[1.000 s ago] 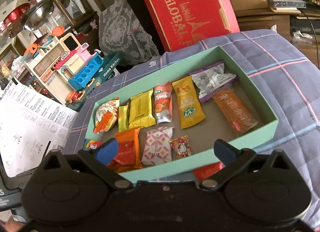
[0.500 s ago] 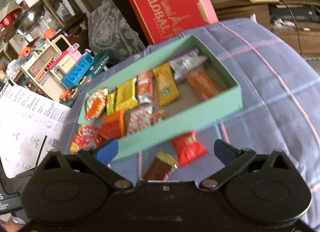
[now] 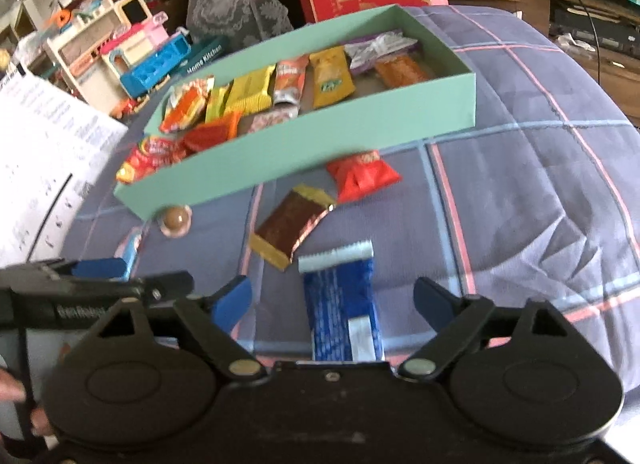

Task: Organize snacks
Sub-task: 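Grasp the blue wrapped candy with the right tool while the left tool grasps the brown chocolate bar, then carry both candies into the mint-green box and open both tools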

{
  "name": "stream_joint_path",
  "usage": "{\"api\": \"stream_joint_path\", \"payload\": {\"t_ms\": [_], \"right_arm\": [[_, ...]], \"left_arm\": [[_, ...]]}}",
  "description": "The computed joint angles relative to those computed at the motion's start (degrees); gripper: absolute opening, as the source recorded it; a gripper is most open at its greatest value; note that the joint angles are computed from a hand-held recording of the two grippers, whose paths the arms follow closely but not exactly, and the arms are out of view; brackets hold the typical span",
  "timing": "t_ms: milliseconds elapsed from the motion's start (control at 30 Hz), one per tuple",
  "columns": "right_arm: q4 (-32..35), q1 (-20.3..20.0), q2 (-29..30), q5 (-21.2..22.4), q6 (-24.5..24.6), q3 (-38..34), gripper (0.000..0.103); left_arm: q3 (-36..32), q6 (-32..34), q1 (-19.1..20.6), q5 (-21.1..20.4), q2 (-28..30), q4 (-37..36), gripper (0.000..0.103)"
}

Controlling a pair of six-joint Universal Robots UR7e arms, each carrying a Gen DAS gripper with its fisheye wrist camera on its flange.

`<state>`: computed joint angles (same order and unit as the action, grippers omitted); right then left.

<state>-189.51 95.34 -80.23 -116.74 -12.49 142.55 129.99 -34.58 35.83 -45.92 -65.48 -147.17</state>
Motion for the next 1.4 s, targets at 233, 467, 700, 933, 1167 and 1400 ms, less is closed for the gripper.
{"api": "stream_joint_path", "payload": {"t_ms": [233, 467, 700, 933, 1167, 1400], "right_arm": [[-0.6, 1.1, 2.8, -3.4, -3.7, 0.1, 0.047], [-3.7, -0.5, 2.1, -3.3, -4.1, 0.6, 0.036], [-3.0, -5.1, -2.1, 1.5, -2.5, 1.2, 0.036], [-1.4, -9.4, -5.9, 6.2, -1.5, 1.7, 0.036], [-0.9, -11.4, -6.9, 9.3, -1.7, 1.8, 0.036], [0.4, -11.7, -7.1, 10.6, 0.1, 1.1, 0.036]], "left_arm": [[-0.4, -0.2, 0.2, 0.3, 0.6, 0.4, 0.103], [-3.4, 2.4, 0.3, -0.4, 4.7, -0.9, 0.103], [-7.9, 8.4, 0.0, -1.0, 11.3, -3.2, 0.103], [-12.6, 13.9, 1.3, -2.8, 16.1, -4.6, 0.092], [-13.3, 18.3, 1.7, -3.6, 17.8, -7.6, 0.039], [-11.8, 17.2, 0.8, -4.1, 16.1, -6.2, 0.037]]}}
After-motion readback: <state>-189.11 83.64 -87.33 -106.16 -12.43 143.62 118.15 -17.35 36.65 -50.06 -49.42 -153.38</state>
